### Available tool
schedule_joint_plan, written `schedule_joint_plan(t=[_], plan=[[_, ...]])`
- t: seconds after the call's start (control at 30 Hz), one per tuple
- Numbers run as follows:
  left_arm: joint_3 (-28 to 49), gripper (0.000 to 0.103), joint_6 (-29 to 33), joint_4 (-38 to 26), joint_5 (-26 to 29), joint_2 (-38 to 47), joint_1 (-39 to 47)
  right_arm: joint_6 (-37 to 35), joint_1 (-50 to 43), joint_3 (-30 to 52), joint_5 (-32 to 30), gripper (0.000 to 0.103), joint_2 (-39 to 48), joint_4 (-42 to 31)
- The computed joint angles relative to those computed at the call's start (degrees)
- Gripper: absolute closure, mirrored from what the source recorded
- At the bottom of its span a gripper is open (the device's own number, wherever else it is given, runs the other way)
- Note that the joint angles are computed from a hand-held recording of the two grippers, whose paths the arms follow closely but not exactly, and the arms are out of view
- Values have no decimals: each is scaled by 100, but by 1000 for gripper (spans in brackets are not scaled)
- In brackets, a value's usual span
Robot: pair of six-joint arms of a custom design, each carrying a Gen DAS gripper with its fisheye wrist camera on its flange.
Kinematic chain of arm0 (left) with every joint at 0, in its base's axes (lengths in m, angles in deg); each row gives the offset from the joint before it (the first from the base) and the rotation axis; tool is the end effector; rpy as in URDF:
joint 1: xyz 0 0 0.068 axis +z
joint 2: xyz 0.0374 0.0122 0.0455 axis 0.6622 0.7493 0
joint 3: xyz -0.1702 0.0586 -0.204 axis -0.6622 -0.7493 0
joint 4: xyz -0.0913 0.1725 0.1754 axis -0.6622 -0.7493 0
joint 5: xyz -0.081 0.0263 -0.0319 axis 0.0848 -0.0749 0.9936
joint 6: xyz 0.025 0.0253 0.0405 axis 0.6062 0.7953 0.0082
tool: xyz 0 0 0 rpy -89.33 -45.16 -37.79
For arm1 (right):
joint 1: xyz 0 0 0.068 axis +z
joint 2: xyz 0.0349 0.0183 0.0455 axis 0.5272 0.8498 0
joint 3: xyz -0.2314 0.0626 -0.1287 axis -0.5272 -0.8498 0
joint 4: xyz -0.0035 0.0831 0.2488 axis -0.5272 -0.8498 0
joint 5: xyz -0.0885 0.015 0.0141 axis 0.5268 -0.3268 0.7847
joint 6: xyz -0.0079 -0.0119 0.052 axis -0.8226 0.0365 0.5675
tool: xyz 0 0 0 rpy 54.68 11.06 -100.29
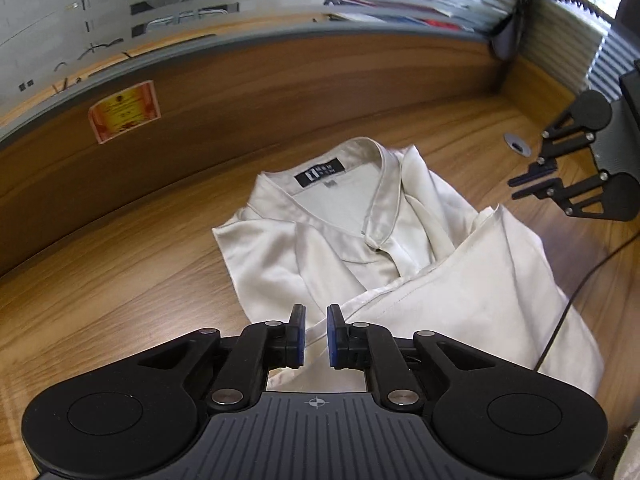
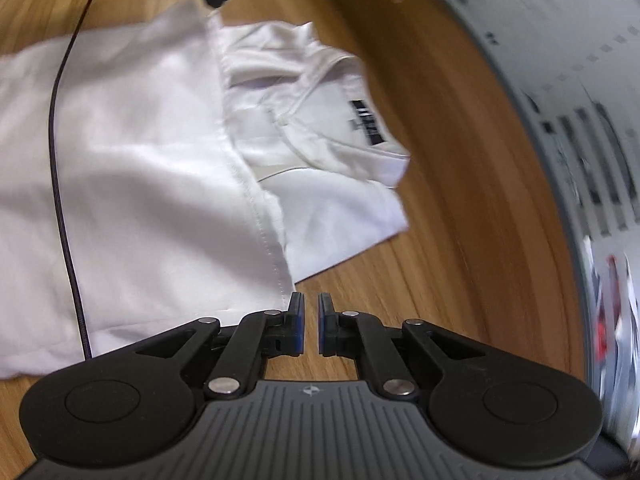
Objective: Fold clothes
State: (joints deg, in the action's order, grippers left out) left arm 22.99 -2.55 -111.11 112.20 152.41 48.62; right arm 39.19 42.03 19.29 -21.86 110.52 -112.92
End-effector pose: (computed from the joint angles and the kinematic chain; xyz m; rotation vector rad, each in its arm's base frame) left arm 0.3649 0.0298 0.3036 0.7580 2.4707 -0.3709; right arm 0.2760 0.0486 0.3180 -1.2683 2.3657 -0.2476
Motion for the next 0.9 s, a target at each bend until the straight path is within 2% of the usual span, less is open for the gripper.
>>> schedule_joint_plan(t=[0.07,0.13,0.2,0.3,0.47,0.57,0.63,0.67,0.73,0.77,0.9], plan=[[24,84,-46,-159,81,-25,69,266,-55,62,-134,94,-101,-125],[-42,64,-206,-234,122,-62,102,576,-82,31,-209,87,-229,-180],[-196,57,-412,-239,155,-109,145,1003,-135,-4,-316,80,-290,-233],[-410,57,-788,-176,102,-88,135,1900,-280,-193,-512,69,-371,-222],[-727,57,-1662,266,-155,-21,69,3674,-866,-550,-1386,66,-213,15],[-851,62,-1779,565,-166,-52,50,4446,-1166,-795,-1824,66,-148,299],[-842,79,-1788,658,-187,-42,21,4811,-1268,-887,-1988,66,-35,469],[-816,83,-1811,687,-181,-10,10,4987,-1312,-924,-2064,67,30,553],[-773,95,-1862,751,-221,43,-13,5210,-1355,-1023,-2161,92,108,719],[-762,97,-1894,792,-280,67,-28,5280,-1342,-1068,-2140,102,128,784],[-753,99,-2060,976,-686,171,-105,5243,-1127,-1183,-1729,102,175,899]])
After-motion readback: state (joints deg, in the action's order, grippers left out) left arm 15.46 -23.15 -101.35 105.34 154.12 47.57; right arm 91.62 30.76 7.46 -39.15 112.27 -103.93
